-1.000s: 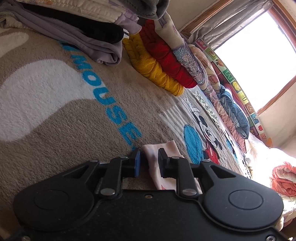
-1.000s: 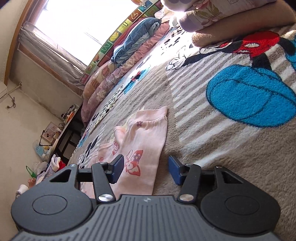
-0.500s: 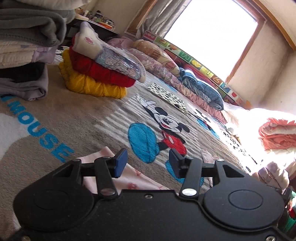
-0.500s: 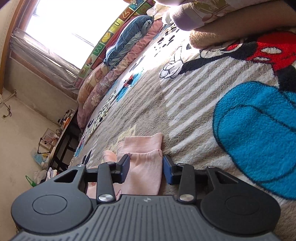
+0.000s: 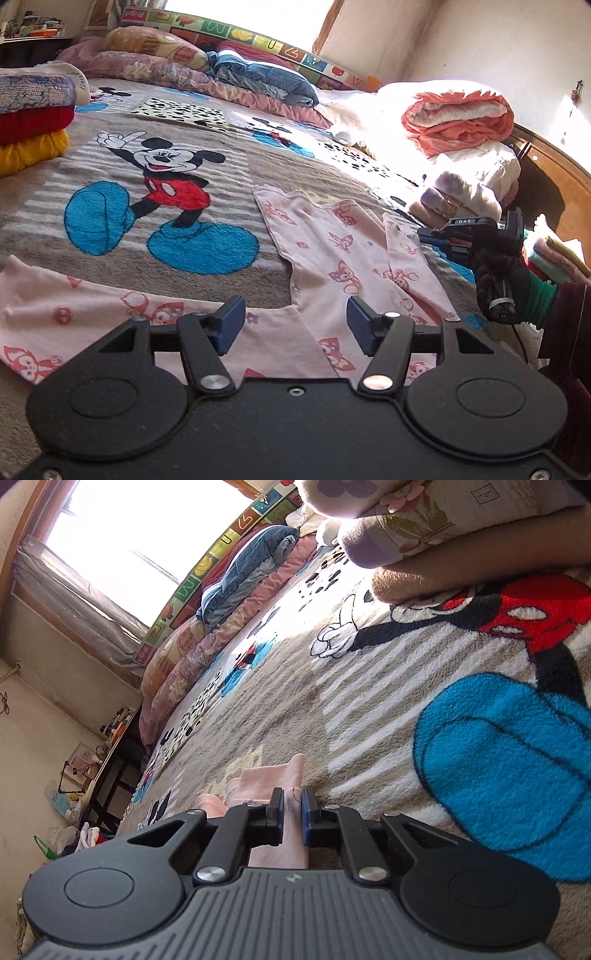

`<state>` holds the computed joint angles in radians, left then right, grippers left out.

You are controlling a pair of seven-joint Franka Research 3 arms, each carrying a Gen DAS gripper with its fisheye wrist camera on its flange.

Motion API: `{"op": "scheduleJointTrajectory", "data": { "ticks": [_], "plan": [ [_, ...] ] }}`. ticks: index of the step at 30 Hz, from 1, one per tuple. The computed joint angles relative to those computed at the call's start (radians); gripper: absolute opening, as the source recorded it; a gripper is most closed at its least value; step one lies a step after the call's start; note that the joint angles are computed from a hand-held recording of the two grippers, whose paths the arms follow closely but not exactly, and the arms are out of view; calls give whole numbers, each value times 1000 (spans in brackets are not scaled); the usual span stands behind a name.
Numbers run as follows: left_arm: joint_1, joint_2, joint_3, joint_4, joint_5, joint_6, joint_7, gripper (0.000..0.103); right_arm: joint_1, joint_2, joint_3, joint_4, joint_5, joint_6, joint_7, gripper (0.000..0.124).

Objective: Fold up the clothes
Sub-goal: 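Release the hem with the left gripper while the right gripper grasps the sleeve, then pull the held sleeve outward with the right gripper and lay it flat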

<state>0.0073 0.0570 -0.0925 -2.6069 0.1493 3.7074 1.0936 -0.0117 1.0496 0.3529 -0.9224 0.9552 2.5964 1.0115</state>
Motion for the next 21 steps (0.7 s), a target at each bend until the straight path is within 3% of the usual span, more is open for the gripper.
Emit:
{"op": "scheduleJointTrajectory", "data": {
  "ticks": [6,11,14,15,16,21],
  "plan": [
    [-8,-4,-7,-7,-4,0,-6,64,-26,-80,13,-95,39,24,-99,3],
    [-26,-1,-14,-17,-68,15,0,64,-16,-127,-18,-139,49,64,-84,3],
    [-34,-5,-17,-27,-80,11,0,64,14,-64,-65,-39,-26,-19,44,19],
    [-33,-10,-17,-30,-66,7,2,64,25,-34,-80,6,-59,-52,88,40],
    [-29,-13,-15,-32,-42,3,-5,64,40,-2,-97,54,-99,-83,131,50],
    [-18,-19,-10,-30,-5,-37,-1,65,47,123,-69,224,-169,-142,184,48]
  ]
}}
